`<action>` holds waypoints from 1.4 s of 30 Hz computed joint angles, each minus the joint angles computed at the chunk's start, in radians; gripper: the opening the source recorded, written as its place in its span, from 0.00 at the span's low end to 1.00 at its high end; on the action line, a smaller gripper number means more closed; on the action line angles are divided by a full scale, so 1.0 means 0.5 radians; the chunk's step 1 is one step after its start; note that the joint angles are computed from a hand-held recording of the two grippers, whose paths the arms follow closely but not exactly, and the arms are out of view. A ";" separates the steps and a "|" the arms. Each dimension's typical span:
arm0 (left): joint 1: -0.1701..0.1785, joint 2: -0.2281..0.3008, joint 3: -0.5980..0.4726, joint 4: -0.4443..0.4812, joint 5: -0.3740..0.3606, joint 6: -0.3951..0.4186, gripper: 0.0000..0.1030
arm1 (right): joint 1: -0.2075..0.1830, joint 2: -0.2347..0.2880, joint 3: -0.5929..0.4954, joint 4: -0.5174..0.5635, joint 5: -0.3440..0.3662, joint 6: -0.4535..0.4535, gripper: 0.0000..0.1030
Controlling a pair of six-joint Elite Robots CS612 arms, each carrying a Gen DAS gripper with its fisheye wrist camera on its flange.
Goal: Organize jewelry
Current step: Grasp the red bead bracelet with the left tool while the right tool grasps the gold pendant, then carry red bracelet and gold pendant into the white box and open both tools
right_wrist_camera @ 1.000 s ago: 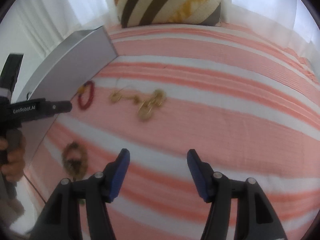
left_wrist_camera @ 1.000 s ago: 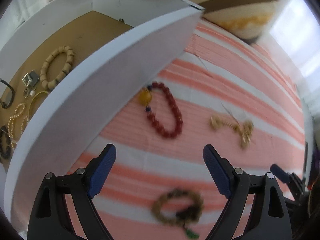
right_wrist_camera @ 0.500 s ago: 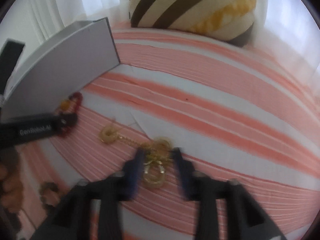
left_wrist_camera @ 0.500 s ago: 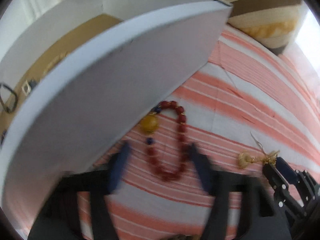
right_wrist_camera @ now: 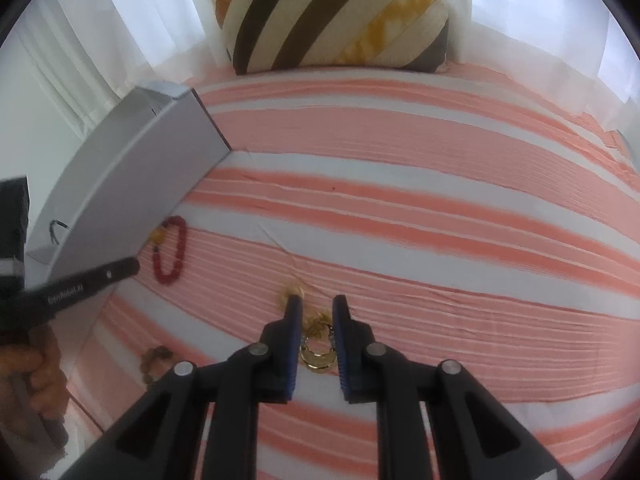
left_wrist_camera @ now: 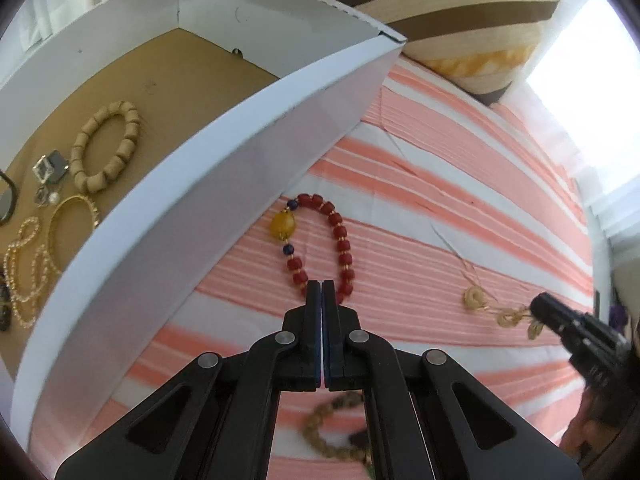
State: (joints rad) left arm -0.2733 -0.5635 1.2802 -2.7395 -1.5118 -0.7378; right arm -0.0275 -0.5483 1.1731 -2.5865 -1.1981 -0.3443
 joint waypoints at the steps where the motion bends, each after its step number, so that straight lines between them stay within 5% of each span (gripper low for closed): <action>1: 0.004 0.003 -0.004 0.003 0.005 -0.010 0.00 | -0.005 -0.012 0.008 0.010 0.014 0.001 0.15; 3: 0.012 0.020 -0.029 0.041 -0.018 -0.061 0.02 | -0.012 -0.032 0.032 0.011 0.029 0.002 0.15; 6: 0.006 0.080 -0.127 0.083 -0.051 -0.124 0.24 | -0.019 -0.045 0.059 0.009 0.052 0.004 0.15; 9: -0.030 0.157 -0.277 0.186 0.048 0.025 0.44 | -0.028 -0.050 0.079 0.010 0.075 0.019 0.15; 11: -0.044 0.228 -0.415 0.399 0.076 0.087 0.42 | -0.036 -0.056 0.092 0.013 0.086 0.024 0.15; 14: -0.096 0.254 -0.490 0.535 0.302 0.173 0.41 | -0.047 -0.070 0.109 0.007 0.093 0.030 0.15; 15: -0.098 0.261 -0.507 0.556 0.310 0.184 0.36 | -0.050 -0.075 0.113 0.006 0.095 0.029 0.15; 17: -0.100 0.252 -0.496 0.541 0.308 0.174 0.10 | -0.055 -0.088 0.120 0.002 0.092 0.016 0.15; 21: -0.081 0.227 -0.485 0.570 0.208 0.102 0.06 | -0.062 -0.120 0.127 0.005 0.085 0.009 0.15; 27: -0.071 0.086 -0.318 0.468 0.117 0.057 0.06 | -0.063 -0.181 0.144 0.020 0.087 -0.010 0.15; 35: -0.013 -0.256 0.097 0.124 -0.157 0.012 0.06 | -0.041 -0.284 0.179 0.082 0.153 -0.104 0.15; 42: 0.018 -0.501 0.354 -0.007 -0.139 -0.039 0.06 | 0.033 -0.348 0.159 0.223 0.267 -0.273 0.15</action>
